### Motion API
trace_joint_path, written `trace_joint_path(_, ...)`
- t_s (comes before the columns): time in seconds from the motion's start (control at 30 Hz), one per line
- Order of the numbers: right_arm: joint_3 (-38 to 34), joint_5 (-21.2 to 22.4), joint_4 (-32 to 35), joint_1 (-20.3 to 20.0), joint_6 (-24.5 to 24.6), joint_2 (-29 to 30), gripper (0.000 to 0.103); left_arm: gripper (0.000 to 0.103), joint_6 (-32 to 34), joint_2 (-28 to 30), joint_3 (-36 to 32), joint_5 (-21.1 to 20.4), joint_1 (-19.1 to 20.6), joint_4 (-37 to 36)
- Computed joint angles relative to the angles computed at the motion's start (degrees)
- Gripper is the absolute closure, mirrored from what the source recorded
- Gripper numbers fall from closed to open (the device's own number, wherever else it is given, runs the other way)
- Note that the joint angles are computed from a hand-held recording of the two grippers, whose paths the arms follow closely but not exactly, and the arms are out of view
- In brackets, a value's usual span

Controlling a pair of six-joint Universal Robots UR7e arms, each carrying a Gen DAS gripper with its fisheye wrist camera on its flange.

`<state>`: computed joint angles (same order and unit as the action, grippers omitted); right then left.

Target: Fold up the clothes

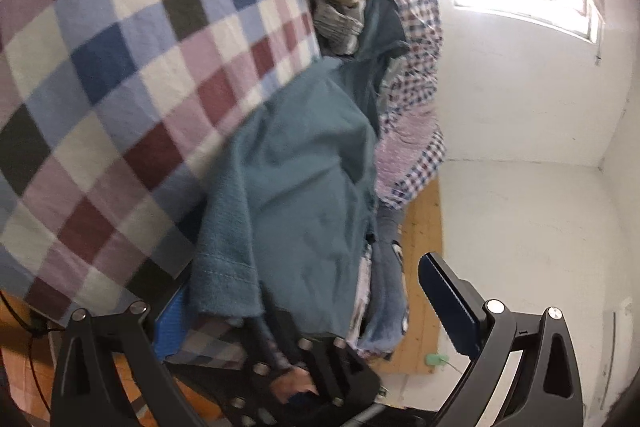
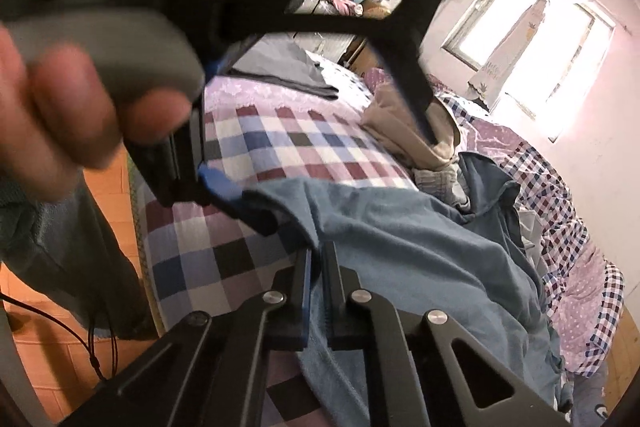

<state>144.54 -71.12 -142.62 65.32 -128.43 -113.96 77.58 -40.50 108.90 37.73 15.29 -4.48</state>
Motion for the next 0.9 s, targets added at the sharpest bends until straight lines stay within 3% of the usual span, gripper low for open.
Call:
trace_joint_path(0.3,0.3,0.3,1.0,-0.6,-1.5,-0.9,0.100,0.004,-6.9,1.3,-0.4,-2.9,-1.4,5.0)
trace_joint_path(0.43,0.8,-0.5,-0.7,-0.7,-2.1,-0.3,0.100,0.021,-7.8,1.3,-0.6,-2.4,-1.5,5.9)
trace_joint_path(0.7,1.7,-1.4,-2.9,-1.1,-3.5,0.5,0.098,0.041,-9.6,1.5,-0.9,-4.3,-3.1,8.5)
trace_joint_path(0.77,1.7,-1.2,-2.9,-1.2,-3.8,0.5,0.095,0.050,-11.4,2.0,-1.7,-3.7,-3.1,11.3)
trace_joint_path(0.83,1.7,-1.1,-2.8,-1.4,-4.0,0.4,0.091,0.052,-13.6,2.6,-2.4,-3.2,-3.1,13.9)
trace_joint_path(0.9,1.9,-0.7,-3.0,-1.6,-4.4,0.4,0.084,0.068,-15.3,3.1,-3.0,-2.7,-3.0,16.3)
